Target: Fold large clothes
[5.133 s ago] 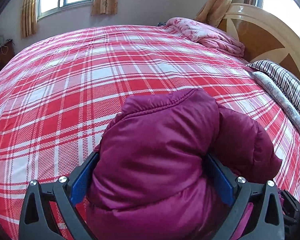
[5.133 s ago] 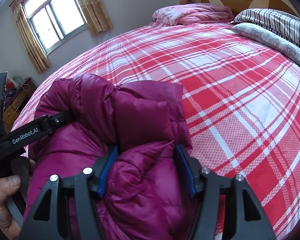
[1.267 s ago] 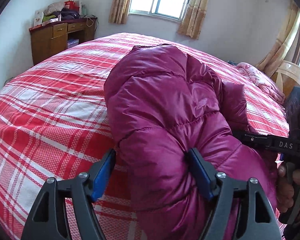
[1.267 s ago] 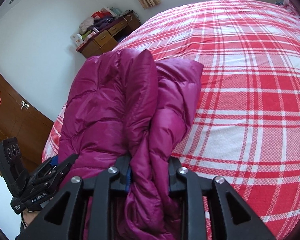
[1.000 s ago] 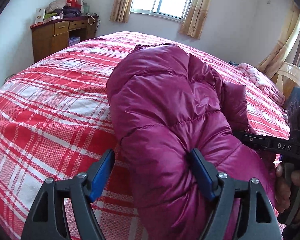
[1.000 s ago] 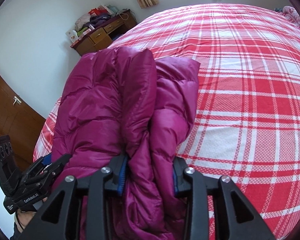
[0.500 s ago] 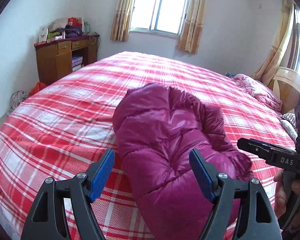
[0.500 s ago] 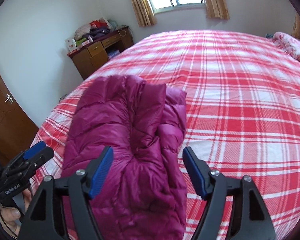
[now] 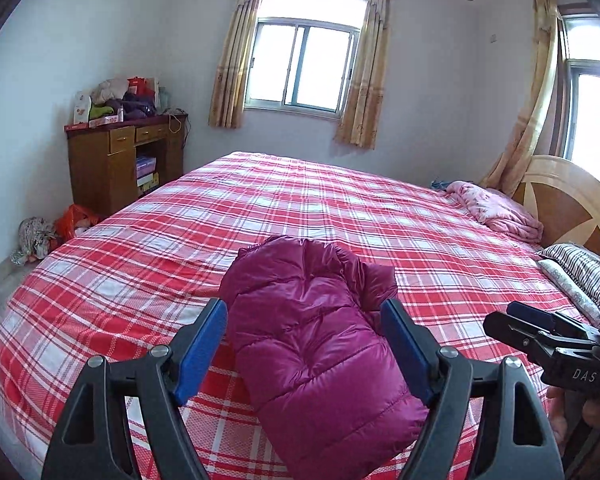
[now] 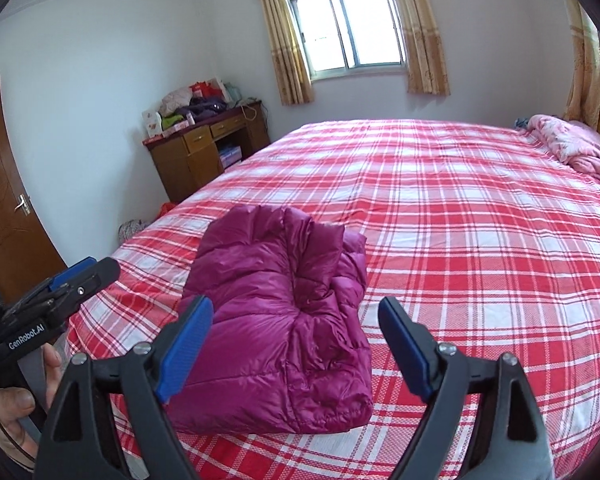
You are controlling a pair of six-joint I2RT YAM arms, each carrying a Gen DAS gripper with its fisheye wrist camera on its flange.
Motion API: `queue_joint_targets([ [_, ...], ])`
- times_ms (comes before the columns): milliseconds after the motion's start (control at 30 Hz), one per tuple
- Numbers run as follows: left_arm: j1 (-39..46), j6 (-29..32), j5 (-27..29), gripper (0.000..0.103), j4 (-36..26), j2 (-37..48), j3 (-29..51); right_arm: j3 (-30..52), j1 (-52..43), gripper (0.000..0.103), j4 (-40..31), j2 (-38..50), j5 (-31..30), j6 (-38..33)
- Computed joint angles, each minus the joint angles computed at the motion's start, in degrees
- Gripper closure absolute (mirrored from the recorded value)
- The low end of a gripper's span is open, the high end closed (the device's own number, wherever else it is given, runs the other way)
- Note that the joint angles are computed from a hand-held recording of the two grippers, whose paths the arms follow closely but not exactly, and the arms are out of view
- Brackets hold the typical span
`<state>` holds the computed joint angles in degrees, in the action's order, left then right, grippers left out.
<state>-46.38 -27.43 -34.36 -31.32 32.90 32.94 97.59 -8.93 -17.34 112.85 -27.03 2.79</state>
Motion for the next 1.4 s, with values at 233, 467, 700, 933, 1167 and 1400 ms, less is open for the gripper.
queue_joint_targets([
  [233,-0.83,0.12,-1.97,0.022,-1.24,-1.23,0.83,-3.03,1.13,0.012,2.11,-2.91,1.09,-1.2],
  [467,-0.17,0.21,-1.81,0.022,-1.35,-1.31,0.82,-4.61,1.15,0.011,3.01,-3.93,0.87,-1.36],
  [700,-1.49,-0.38,-2.95,0.021,-1.95,-0.95,1.06,-6.33,0.98,0.009,4.03,-4.64,0.68,-0.96],
  [933,-2.72,-1.08,-4.42,0.021,-2.25,-0.38,1.2,-7.34,0.55,0.009,4.84,-5.01,0.25,-0.38],
  [1167,-3.11,-1.39,-4.69,0.021,-2.37,0.58,1.46,-7.29,0.38,0.009,4.54,-4.97,0.12,-0.4],
  [1400,-3.82,-1.71,-5.18,0.021,-2.35,1.44,1.46,-7.69,0.26,0.009,5.09,-5.07,-0.03,0.02],
])
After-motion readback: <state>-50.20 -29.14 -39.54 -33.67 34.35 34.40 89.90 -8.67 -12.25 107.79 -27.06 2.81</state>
